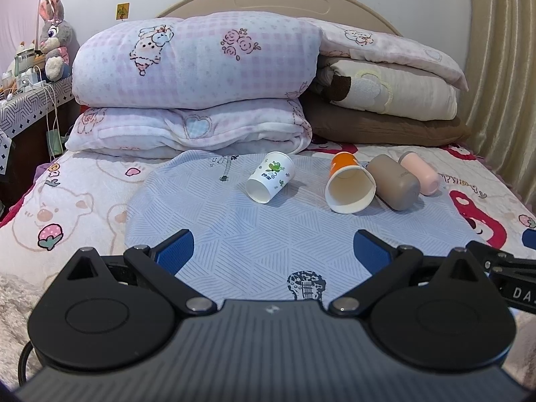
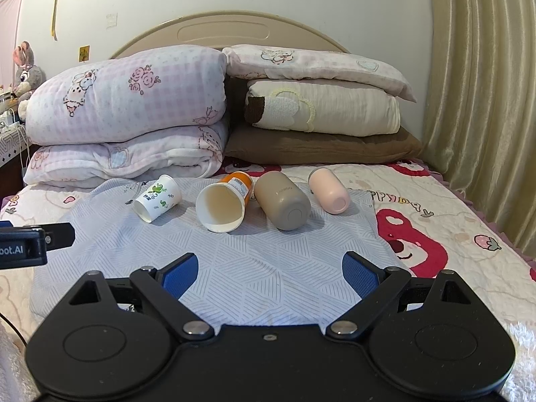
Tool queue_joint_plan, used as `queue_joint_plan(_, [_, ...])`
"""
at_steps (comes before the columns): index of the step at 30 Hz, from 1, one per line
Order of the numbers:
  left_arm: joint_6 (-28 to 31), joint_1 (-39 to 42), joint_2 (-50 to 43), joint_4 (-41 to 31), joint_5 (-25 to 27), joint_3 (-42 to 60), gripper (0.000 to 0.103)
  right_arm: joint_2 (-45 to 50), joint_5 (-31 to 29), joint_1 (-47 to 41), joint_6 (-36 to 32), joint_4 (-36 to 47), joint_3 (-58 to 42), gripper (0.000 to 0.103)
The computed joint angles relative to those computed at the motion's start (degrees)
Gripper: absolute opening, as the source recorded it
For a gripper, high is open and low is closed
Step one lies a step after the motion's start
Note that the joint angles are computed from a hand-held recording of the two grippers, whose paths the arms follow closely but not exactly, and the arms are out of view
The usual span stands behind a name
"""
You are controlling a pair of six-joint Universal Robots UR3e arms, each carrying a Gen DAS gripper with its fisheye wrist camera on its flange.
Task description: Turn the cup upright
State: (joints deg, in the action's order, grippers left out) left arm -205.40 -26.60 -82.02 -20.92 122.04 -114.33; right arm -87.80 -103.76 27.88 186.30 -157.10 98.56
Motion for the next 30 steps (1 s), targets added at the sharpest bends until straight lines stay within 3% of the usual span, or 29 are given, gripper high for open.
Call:
queue_joint_plan(19, [-0.5,-0.2,0.0,-0.4,-0.5,-0.3,0.103,-0.4,0.4,-0.2,0.1,0.5,0.5,0.095])
queue_joint_plan(21, [-0.7,0.1,0.9,-2.2,-1.4,0.3,0.103,-1.6,2.7,-1.3,0.5,1.9,0.5,0.095])
queue_joint_plan(24, [0.8,1.8,3.1,-4.8,-4.8,1.3,0.103,-5.2,11.6,-6.1,-1.8,5.7,0.0,0.095])
queue_joint_plan(30, [4.7,5.9,3.2,-13.5,-11.0,9.7,0.103,-7.0,26.5,-16.4,-19.9,19.2,-11.4,0.095])
